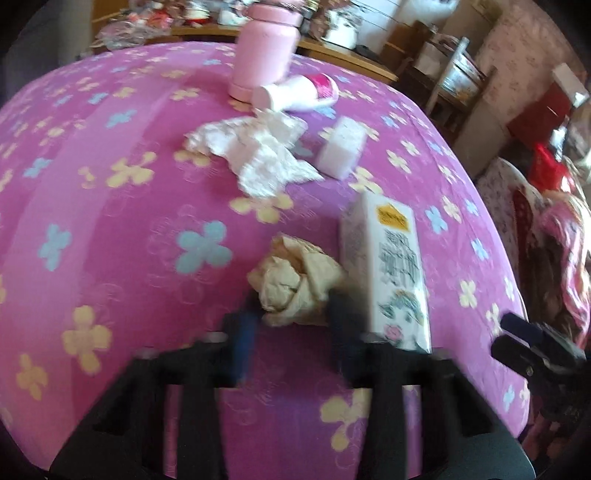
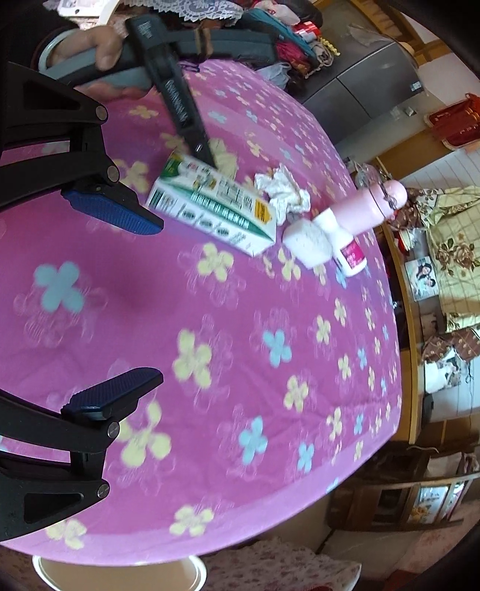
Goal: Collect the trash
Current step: 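Grasp the beige crumpled tissue with the left tool while the right tool grasps the milk carton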
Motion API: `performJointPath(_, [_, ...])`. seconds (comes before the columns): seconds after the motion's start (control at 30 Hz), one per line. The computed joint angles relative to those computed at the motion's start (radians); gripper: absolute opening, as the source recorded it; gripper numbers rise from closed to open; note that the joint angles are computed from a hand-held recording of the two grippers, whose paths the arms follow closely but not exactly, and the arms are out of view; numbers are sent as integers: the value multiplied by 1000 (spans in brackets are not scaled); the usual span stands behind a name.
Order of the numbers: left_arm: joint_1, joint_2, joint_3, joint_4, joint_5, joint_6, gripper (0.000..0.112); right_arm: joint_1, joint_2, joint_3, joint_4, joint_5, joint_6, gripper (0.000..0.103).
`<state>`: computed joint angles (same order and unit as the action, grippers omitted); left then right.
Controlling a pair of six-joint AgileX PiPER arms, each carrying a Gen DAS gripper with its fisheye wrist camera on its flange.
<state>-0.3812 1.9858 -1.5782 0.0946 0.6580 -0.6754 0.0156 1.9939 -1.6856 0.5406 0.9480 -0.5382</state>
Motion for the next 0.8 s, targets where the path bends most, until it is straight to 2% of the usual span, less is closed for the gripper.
performJointPath(0.07, [-10,-21,21,50,-4,-30,21,20,18,-30,-1,18,21,72])
performJointPath(0.37, [9,-197,202,226,-23,-179,20,128,162,-263,-9,107,182,72])
performJointPath(0.6, [-4,-245,283,286,-38,-255,20,243,310,-485,-145,177,352,74])
performJointPath(0.67, [-14,-246,288,293,-41,-261,20,255,310,-478,-166,153,352,73])
performJointPath(0.7, [-21,-245,287,297,-40,-266,20,259,301,-463,-179,135,346,65])
performJointPath(0.8, [-34,-241,282,292,-43,-266,20,240,285,-435,-148,137,300,63])
